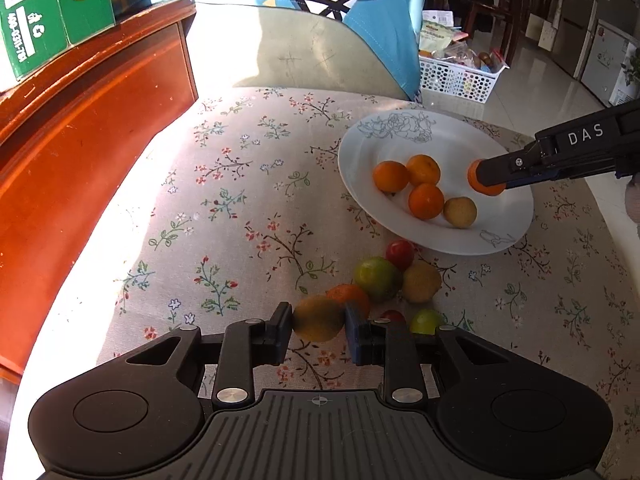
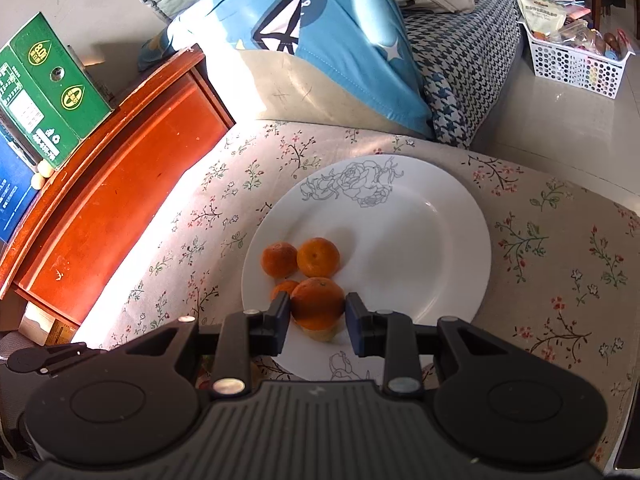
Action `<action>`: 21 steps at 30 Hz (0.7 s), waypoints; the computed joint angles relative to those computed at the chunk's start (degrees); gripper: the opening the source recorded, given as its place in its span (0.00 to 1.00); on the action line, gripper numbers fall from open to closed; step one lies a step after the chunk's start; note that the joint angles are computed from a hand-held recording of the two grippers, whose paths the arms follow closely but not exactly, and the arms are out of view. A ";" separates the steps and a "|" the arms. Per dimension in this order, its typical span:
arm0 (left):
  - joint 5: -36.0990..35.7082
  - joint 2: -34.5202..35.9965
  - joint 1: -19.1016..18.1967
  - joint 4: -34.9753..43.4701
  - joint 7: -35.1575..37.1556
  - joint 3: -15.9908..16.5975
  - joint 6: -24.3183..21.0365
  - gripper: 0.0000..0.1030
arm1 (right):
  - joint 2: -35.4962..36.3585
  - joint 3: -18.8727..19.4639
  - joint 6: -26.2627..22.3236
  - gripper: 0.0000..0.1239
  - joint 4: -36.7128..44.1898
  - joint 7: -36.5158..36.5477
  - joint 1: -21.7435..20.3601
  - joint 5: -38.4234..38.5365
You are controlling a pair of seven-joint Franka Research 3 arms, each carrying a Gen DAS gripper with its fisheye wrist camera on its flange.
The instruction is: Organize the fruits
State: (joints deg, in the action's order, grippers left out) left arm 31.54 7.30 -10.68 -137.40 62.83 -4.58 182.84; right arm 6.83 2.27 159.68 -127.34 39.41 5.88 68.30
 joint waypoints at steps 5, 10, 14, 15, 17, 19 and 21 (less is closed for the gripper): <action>-5.68 1.25 5.49 2.31 1.49 -6.76 2.58 0.25 | 0.21 -0.39 -0.07 0.24 0.83 -0.15 -0.72 1.65; -11.65 5.86 11.29 7.26 3.96 -15.00 3.51 0.25 | 0.91 -0.73 -0.69 0.24 1.91 0.29 -1.64 2.65; -12.26 8.79 3.36 11.96 2.29 -8.04 3.58 0.25 | 1.86 -0.60 -0.59 0.24 2.87 -0.86 -2.13 3.44; -12.58 9.67 3.01 13.10 2.00 -7.82 3.61 0.25 | 2.27 -0.57 -0.35 0.24 3.26 -0.79 -2.17 3.24; -12.76 11.32 -0.37 15.61 1.07 -4.65 3.14 0.25 | 2.95 -0.54 -0.62 0.24 3.86 0.01 -2.40 2.46; -12.79 12.89 -1.04 17.73 0.74 -4.15 2.58 0.25 | 3.57 -0.44 -0.65 0.24 4.31 0.82 -2.60 1.64; -13.17 14.66 0.84 19.73 1.02 -6.33 1.78 0.25 | 4.22 -0.33 -0.45 0.24 4.70 2.02 -2.67 0.29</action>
State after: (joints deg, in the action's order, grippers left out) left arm 18.37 21.96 -9.85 -117.67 63.85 -10.92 184.62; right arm 11.05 1.94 159.23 -122.65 41.43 3.21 68.59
